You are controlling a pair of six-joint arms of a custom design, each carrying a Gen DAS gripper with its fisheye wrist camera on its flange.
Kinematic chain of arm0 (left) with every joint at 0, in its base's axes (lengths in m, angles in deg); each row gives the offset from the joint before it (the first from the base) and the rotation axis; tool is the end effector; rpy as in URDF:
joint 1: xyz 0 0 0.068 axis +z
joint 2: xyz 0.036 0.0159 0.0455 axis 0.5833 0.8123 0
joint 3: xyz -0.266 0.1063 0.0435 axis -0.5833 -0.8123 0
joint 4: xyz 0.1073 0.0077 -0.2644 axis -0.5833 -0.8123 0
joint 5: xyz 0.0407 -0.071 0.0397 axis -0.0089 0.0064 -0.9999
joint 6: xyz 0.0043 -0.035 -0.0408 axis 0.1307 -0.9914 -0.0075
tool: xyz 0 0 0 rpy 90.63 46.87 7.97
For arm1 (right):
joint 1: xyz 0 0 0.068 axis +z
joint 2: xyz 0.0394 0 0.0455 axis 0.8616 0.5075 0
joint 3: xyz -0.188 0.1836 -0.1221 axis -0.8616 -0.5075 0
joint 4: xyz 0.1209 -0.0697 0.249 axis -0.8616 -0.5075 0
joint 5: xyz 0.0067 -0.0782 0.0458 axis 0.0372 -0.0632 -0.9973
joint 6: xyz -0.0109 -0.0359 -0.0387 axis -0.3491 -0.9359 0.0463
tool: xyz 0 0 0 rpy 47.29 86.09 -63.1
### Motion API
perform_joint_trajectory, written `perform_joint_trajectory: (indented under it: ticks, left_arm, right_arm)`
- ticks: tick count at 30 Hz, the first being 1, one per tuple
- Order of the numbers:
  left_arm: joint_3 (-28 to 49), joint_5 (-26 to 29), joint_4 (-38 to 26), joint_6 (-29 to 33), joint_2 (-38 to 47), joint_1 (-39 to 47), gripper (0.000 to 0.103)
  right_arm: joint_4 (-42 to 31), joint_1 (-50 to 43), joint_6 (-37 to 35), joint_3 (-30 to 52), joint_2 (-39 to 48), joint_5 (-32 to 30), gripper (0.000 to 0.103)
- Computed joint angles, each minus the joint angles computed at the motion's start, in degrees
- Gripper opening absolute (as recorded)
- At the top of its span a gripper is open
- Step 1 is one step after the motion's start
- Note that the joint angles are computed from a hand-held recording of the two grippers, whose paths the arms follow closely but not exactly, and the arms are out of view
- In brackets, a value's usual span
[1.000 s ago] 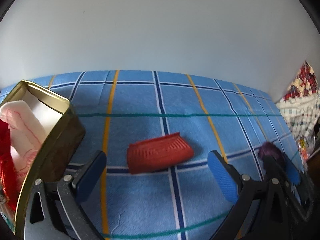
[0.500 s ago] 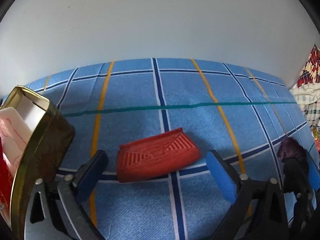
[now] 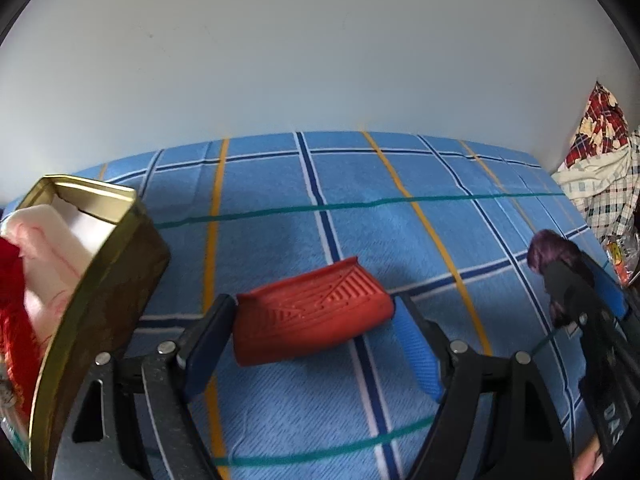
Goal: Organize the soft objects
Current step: 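Grasp the purple scrunchie with the right gripper while the left gripper grasps the red rubber pad, then lift and carry the red pad with the left gripper while the right gripper carries the scrunchie to the tin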
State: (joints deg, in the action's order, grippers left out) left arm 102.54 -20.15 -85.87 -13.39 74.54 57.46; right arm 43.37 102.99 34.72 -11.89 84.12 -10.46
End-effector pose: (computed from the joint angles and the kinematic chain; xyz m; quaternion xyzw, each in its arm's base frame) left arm 0.2289 0.0743 0.1082 0.1311 0.9294 -0.0837 0.3347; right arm 0.1425 0.1034 0.1308 0.0521 0.8844 -0.0422 0.4620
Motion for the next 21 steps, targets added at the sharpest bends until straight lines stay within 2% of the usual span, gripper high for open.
perform_joint_trajectory:
  ticks: [10,21]
  left_arm:
    - [-2.47,6.78,-1.97,5.39,-4.79,8.91,0.08]
    - [-3.45,11.25,-4.4,11.02,-6.89,15.36,0.08]
  right_arm:
    - [-0.26,5.56,1.87,-0.29,-0.57,4.43,0.039]
    - [-0.79,11.81,3.69,0.46,0.72,8.78,0.039]
